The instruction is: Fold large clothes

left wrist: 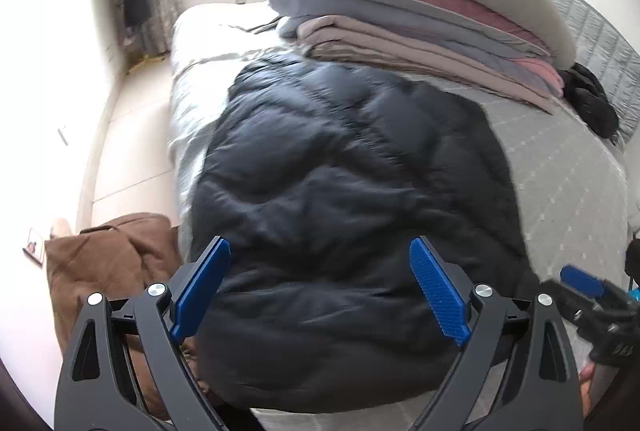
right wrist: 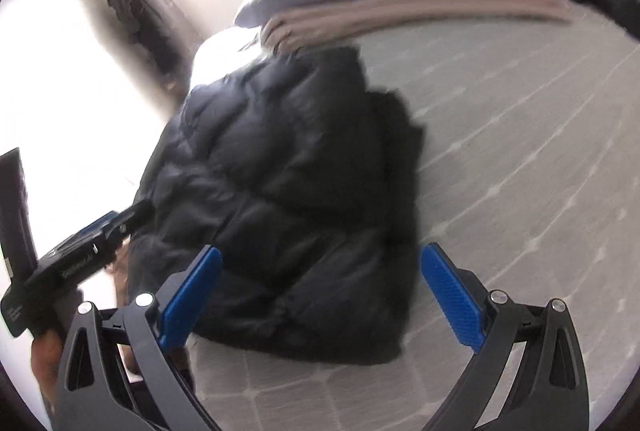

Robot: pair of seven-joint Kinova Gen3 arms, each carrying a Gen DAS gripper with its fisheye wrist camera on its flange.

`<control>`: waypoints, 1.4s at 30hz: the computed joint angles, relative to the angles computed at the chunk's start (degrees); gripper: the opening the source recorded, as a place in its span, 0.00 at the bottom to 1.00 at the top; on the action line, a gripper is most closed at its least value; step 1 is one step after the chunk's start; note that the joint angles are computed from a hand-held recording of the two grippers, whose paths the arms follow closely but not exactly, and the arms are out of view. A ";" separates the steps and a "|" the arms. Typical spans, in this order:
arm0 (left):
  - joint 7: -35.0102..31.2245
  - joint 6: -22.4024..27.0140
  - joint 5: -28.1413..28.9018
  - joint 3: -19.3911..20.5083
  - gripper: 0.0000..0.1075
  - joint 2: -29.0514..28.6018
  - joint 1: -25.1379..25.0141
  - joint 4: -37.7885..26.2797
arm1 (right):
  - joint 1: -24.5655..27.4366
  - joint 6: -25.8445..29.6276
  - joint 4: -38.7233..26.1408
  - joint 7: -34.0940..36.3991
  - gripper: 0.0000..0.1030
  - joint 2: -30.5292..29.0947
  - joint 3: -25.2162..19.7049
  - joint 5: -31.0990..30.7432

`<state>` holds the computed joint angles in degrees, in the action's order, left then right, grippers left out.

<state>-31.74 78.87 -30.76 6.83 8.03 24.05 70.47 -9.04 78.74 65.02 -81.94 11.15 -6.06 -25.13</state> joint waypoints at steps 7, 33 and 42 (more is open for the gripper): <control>-4.64 -3.75 9.35 -14.14 0.82 -2.18 5.76 4.53 | 7.69 11.73 -5.32 -2.68 0.93 10.94 -3.42 -9.52; -26.53 -17.84 34.11 -23.96 0.69 -9.26 -3.19 16.62 | 15.21 11.22 6.09 5.87 0.41 17.04 -6.93 -36.22; -32.87 -21.92 34.65 -8.46 0.45 -10.29 -12.82 15.11 | 18.86 10.91 9.79 12.88 0.29 7.28 -3.70 -42.32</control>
